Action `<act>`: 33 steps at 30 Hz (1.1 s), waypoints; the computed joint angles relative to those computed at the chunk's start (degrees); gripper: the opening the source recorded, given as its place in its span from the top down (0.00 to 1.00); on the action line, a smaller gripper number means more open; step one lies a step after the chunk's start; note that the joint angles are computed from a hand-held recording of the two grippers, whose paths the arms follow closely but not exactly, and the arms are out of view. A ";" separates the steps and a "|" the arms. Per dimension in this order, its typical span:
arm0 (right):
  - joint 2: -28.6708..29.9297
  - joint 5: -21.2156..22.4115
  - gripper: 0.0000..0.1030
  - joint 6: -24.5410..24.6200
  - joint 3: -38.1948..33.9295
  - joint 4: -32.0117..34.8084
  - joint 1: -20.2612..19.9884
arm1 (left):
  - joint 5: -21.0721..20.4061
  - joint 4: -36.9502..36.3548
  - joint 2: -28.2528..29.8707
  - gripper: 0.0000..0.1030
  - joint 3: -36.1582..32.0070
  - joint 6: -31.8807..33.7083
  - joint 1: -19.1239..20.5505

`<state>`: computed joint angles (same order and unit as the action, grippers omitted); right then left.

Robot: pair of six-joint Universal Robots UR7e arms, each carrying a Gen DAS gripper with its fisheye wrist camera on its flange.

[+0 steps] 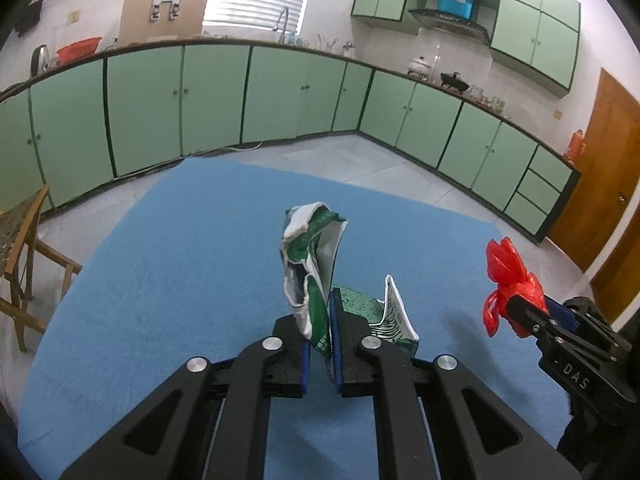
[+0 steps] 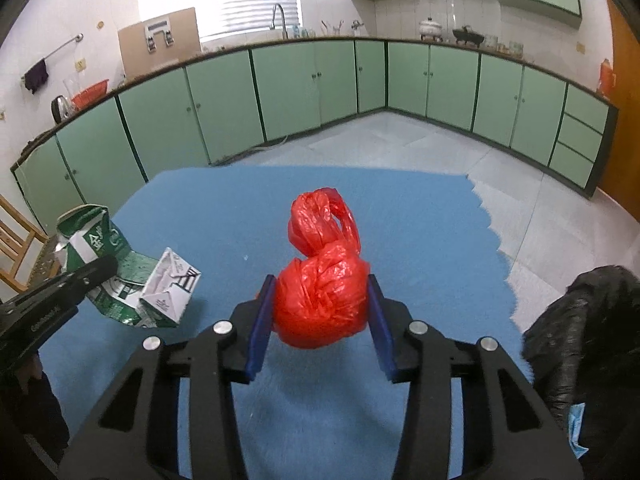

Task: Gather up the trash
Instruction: 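Carry the red bag and green carton over the trash bin with both grippers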

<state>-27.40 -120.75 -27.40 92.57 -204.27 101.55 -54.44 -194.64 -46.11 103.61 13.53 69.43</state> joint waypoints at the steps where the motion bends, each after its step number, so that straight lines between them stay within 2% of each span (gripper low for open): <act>1: -0.64 0.16 0.59 -0.16 0.82 -0.61 0.19 | -0.15 -0.22 -0.38 0.92 0.52 0.07 -0.39; 16: -12.59 0.03 0.59 -2.53 14.81 -11.51 3.79 | -0.42 -4.20 -4.69 0.92 8.25 0.15 -8.52; 28: -19.48 -1.94 0.59 -3.43 23.93 -19.58 3.48 | -0.98 -6.31 -4.27 0.92 10.81 0.55 -14.57; 33: -22.16 -2.68 0.59 -3.92 27.41 -23.03 2.65 | -2.56 -5.37 -3.19 0.92 10.48 -0.02 -16.34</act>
